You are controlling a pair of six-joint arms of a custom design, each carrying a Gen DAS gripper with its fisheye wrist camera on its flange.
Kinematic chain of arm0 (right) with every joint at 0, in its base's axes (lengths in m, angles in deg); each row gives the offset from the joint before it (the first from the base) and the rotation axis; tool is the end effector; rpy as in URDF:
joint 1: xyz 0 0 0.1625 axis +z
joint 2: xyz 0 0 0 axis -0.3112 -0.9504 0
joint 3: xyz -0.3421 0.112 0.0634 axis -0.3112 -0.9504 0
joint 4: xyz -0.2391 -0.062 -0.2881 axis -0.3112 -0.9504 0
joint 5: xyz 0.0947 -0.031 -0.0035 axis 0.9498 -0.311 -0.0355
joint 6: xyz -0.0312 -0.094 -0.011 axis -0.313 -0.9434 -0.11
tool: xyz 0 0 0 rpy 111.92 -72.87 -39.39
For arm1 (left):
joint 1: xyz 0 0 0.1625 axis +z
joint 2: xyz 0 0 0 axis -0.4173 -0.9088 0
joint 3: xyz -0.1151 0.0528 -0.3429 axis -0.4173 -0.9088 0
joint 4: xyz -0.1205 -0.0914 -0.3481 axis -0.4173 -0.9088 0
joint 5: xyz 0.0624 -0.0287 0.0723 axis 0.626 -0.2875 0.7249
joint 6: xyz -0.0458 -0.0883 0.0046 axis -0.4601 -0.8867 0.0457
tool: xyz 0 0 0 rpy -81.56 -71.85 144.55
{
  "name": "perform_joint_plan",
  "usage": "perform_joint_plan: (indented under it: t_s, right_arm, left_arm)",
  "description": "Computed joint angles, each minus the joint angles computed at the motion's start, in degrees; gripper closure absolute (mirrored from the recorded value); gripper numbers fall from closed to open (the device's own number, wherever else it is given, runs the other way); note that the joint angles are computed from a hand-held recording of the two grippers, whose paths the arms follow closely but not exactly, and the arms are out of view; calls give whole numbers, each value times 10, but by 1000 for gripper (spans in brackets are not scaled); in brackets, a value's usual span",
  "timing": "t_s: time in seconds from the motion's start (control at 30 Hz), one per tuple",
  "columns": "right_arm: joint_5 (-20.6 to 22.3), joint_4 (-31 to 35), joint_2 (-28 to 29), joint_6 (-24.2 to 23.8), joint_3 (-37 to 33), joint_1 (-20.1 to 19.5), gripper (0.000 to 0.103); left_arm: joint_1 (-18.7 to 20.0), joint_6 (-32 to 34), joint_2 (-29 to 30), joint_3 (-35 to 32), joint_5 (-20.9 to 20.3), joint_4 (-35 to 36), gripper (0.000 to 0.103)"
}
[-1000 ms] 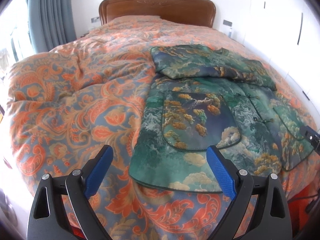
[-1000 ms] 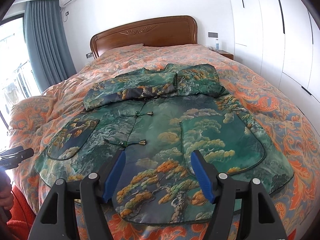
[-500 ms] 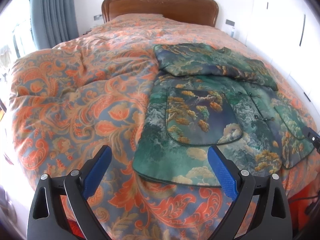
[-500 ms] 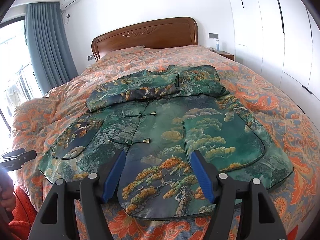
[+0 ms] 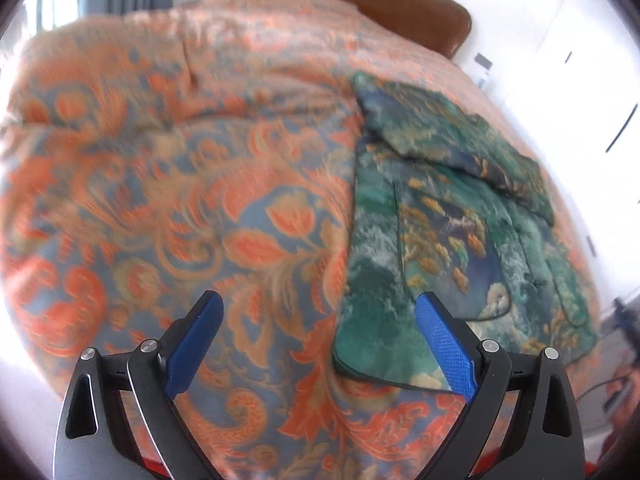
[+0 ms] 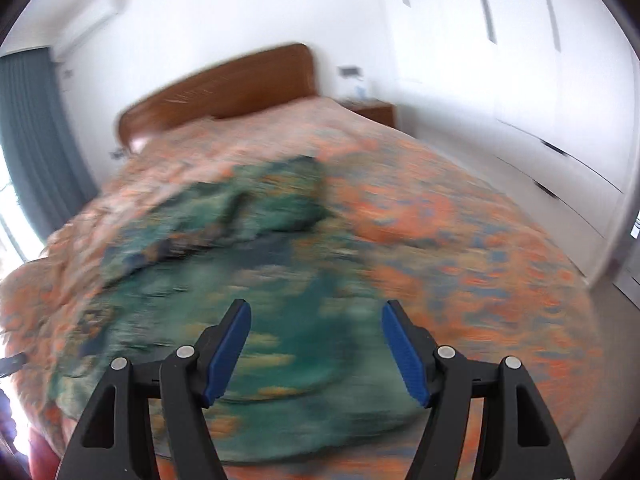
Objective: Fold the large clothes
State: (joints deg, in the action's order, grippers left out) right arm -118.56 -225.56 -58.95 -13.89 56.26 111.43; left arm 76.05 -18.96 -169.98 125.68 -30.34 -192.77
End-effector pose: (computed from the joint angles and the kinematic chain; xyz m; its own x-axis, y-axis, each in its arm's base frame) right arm 0.1235 -0.4810 0.2433 -0.8151 -0.0875 0.5727 -0.4713 0.6750 -0.5676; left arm -0.0420 -0.3984 0.2863 -0.8128 -0.4103 -0.4136 0.0207 0.6892 -0.7243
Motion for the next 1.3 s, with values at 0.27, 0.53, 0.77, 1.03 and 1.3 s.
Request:
perform_joint_plan:
  t_s: [0.27,0.53,0.77,1.03,1.3]
  right_arm:
    - [20,268,-52,79,-65,-96,33]
    - [51,388,6,77,-133,-108,33]
    - [28,470,15,16,-147,-66,82]
    - [50,479,-31,23,-120,-39,89]
    - [91,541,-114,40,-77,-54,89]
  left_arm:
    - [59,73,109,-6,-112,-120,6]
    - [50,104,166,-27,-133,-145,15]
    - [29,70,146,-45,-113,-41,86]
    - [-23,61,54,3,-120,-27,93]
    - [-91,-45,-84,59,-153,113,93]
